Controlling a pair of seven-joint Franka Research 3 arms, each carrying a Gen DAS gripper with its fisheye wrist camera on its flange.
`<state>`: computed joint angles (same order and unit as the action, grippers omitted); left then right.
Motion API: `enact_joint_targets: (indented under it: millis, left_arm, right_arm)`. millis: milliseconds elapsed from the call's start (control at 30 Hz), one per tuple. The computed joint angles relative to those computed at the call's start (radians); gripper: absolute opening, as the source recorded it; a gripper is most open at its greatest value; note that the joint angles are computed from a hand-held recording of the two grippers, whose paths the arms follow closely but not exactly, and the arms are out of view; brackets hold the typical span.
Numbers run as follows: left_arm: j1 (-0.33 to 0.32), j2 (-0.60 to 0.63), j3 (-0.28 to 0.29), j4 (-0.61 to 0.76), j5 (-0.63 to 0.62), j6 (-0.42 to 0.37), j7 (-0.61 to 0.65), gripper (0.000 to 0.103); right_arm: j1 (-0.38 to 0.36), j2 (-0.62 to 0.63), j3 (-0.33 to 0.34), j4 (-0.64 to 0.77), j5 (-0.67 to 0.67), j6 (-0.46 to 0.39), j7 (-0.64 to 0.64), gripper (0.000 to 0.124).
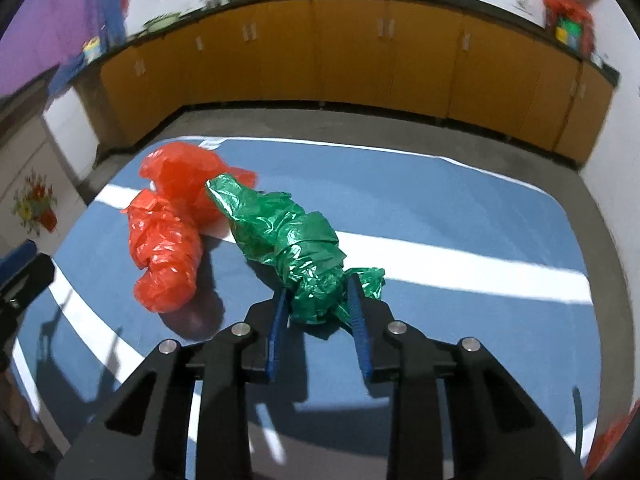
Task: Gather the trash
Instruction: 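Grasp the green bag with the right gripper while the left grasps the red bag, then carry the green bag and red bag over the orange basket with both grippers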
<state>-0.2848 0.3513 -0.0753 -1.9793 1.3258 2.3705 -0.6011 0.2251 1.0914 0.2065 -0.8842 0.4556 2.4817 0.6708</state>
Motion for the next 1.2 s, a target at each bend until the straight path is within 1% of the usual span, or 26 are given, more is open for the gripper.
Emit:
enact_joint_targets:
  millis: [167, 267, 367, 433, 567, 633, 667, 700, 733, 800, 833, 900, 1000, 1200]
  left_arm:
    - [0.011, 0.083, 0.015, 0.116, -0.013, 0.068, 0.075, 0.086]
    - [0.011, 0.151, 0.03, 0.209, -0.061, 0.099, 0.153, 0.087]
    - [0.009, 0.197, 0.051, 0.266, -0.123, 0.126, 0.219, 0.087]
    - [0.009, 0.231, 0.064, 0.312, -0.175, 0.127, 0.265, 0.087]
    - [0.015, 0.279, 0.087, 0.366, -0.267, 0.166, 0.336, 0.086]
    - [0.022, 0.305, 0.092, 0.395, -0.324, 0.168, 0.389, 0.078]
    - [0.023, 0.314, 0.095, 0.403, -0.349, 0.17, 0.413, 0.072]
    - [0.025, 0.325, 0.096, 0.414, -0.376, 0.165, 0.438, 0.067]
    - [0.022, 0.333, 0.101, 0.422, -0.396, 0.162, 0.455, 0.065]
    - [0.013, 0.343, 0.111, 0.431, -0.423, 0.159, 0.48, 0.058]
    - [0.009, 0.349, 0.115, 0.438, -0.434, 0.153, 0.494, 0.056]
    - [0.002, 0.362, 0.121, 0.455, -0.454, 0.141, 0.522, 0.045]
    - [-0.012, 0.371, 0.135, 0.468, -0.464, 0.128, 0.54, 0.04]
    - [-0.041, 0.364, 0.157, 0.461, -0.437, 0.112, 0.53, 0.037]
  right_arm:
    - [-0.064, -0.127, -0.006, -0.219, 0.044, 0.15, -0.005, 0.029]
    - [-0.119, -0.205, 0.007, -0.356, 0.082, 0.229, -0.031, 0.029]
    - [-0.162, -0.252, 0.024, -0.436, 0.112, 0.26, -0.064, 0.029]
    - [-0.196, -0.282, 0.045, -0.491, 0.15, 0.283, -0.089, 0.029]
    - [-0.246, -0.31, 0.07, -0.54, 0.21, 0.273, -0.141, 0.029]
    - [-0.252, -0.321, 0.076, -0.556, 0.231, 0.278, -0.172, 0.029]
    - [-0.256, -0.326, 0.08, -0.563, 0.243, 0.278, -0.187, 0.029]
    - [-0.253, -0.326, 0.079, -0.56, 0.25, 0.273, -0.192, 0.029]
    - [-0.257, -0.322, 0.076, -0.55, 0.256, 0.259, -0.198, 0.029]
    - [-0.254, -0.32, 0.073, -0.544, 0.27, 0.248, -0.207, 0.029]
    - [-0.251, -0.32, 0.07, -0.542, 0.275, 0.247, -0.21, 0.029]
    - [-0.253, -0.32, 0.068, -0.545, 0.288, 0.245, -0.222, 0.029]
    - [-0.247, -0.319, 0.058, -0.544, 0.295, 0.238, -0.222, 0.029]
    - [-0.242, -0.325, 0.044, -0.548, 0.299, 0.226, -0.21, 0.029]
